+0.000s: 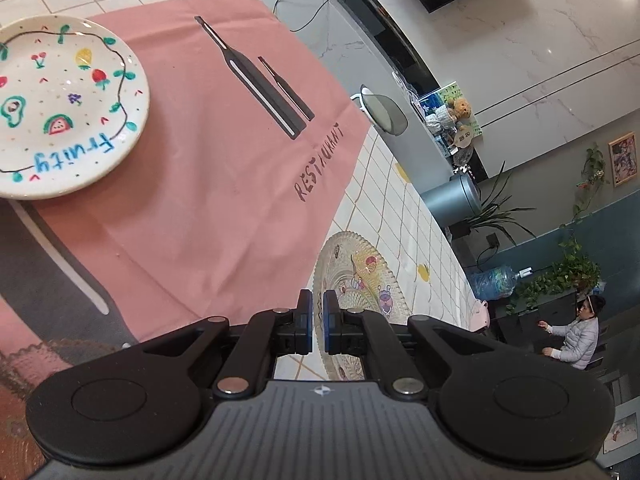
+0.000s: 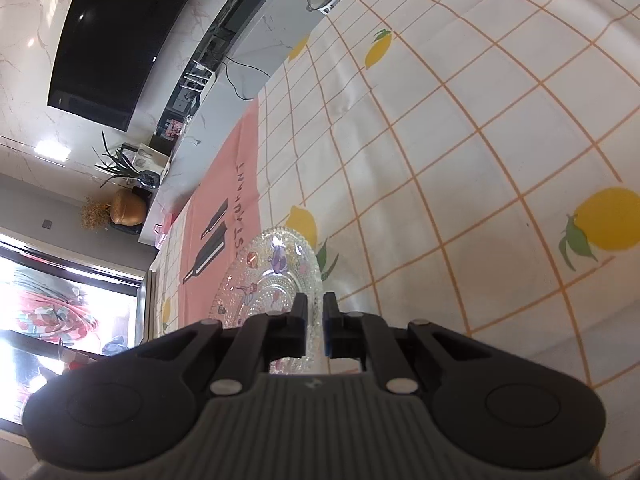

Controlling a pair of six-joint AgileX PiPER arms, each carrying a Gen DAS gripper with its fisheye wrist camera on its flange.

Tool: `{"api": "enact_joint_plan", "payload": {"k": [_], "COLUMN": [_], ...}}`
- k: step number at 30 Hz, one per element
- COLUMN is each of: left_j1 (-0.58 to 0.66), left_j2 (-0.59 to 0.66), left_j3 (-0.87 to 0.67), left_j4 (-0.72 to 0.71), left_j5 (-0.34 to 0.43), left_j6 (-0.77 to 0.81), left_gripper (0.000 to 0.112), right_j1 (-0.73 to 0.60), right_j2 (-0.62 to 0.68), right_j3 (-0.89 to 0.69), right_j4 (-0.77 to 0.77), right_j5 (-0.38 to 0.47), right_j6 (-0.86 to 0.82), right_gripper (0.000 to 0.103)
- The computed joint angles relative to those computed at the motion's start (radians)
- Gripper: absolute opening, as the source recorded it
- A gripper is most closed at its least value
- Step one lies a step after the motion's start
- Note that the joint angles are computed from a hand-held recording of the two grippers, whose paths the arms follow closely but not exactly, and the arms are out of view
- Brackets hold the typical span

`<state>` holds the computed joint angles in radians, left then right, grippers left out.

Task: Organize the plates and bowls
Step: 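Lift the fruit-decorated glass plate with both grippers and carry it toward the scalloped plate, then lower the fruit-decorated plate onto the scalloped glass plate and open both grippers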

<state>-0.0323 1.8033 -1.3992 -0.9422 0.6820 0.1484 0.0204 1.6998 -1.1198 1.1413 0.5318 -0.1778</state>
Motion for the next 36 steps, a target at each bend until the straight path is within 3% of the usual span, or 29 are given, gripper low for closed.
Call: {"api": "enact_joint_plan", "payload": {"k": [19,30,34,36], "left_j1": [0.014,-0.087,-0.139,-0.141], "left_j2": [-0.429,-0.637,-0.667,-0.676], "left_j3": [0.371,0.524,0.528,0.531], "left_j4": [0.316,0.729,0.905,0.904], "left_j5": [-0.089,-0.152,-0.100,-0.071], "left_j6": [-0.268,-0.704,-0.869,-0.859], "left_gripper": [0.007,0.008,0.011,0.013], "right_j1": [0.140,0.174,0.195,0.210], "right_j2": [-0.137,-0.099,-0.067,-0.052], "right_j3": [0.147,0.206,0.201,0.186], "right_j4": [0.117,0.333,0.362,0.352], "right_j5": [0.016,0.109,0.141,0.138], "right_j6": [-0.100,-0.337,-0.375,-0.374], "right_gripper": [0.006,0.007,0.007,0.006]}}
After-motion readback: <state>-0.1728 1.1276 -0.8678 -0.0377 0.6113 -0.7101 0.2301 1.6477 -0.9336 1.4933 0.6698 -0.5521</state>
